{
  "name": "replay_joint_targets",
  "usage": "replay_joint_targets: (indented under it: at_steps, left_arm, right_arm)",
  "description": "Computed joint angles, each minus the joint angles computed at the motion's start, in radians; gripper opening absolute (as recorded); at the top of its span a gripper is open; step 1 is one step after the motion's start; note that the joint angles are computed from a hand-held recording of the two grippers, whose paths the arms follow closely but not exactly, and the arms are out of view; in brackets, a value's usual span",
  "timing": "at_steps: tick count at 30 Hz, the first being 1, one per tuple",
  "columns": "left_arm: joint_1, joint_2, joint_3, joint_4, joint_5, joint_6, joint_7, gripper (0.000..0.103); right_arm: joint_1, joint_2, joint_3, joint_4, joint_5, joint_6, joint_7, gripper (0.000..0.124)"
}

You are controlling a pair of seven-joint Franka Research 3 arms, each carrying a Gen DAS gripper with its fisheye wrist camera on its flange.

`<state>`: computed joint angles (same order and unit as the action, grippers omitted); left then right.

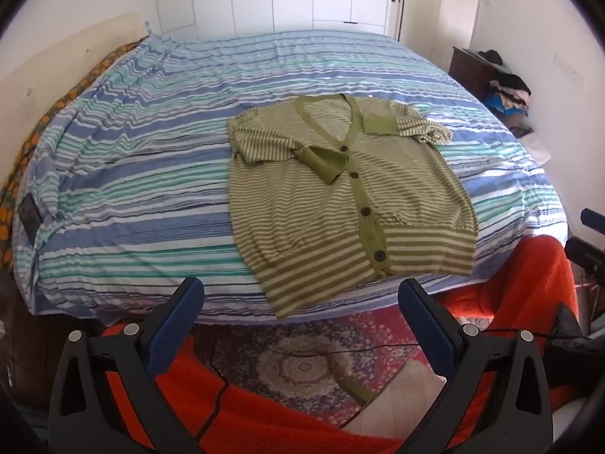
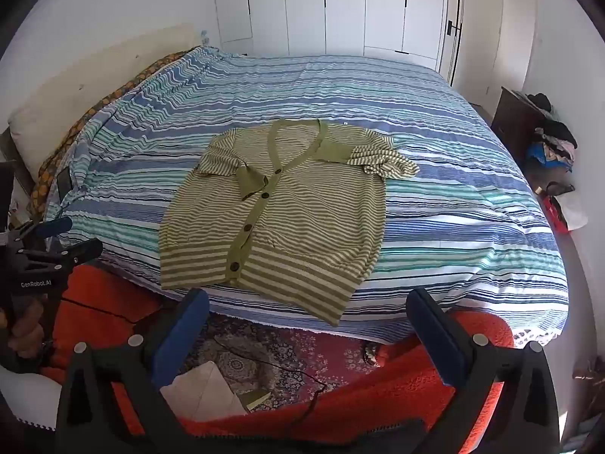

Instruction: Fold small clothes

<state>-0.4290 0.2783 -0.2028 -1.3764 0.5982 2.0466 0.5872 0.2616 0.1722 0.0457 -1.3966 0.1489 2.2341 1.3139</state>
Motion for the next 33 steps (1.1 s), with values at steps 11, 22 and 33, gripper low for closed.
replay_joint_targets:
  at_steps: [11, 22, 33]
  left_arm:
    - [0.001, 0.013, -0.006, 0.007, -0.011, 0.014, 0.021, 0.102]
    - [-0.009, 0.017, 0.0, 0.014, -0.015, 0.017, 0.036, 0.102]
    - [-0.015, 0.022, 0.001, 0.02, -0.012, 0.013, 0.042, 0.102]
  right_arm:
    - [0.007, 0.006, 0.006, 0.001, 0.018, -0.007, 0.021, 0.103]
    - [0.006, 0.006, 0.007, -0.004, 0.04, -0.016, 0.007, 0.103]
    - [0.009, 0.009, 0.009, -0.003, 0.045, -0.028, 0.005, 0.103]
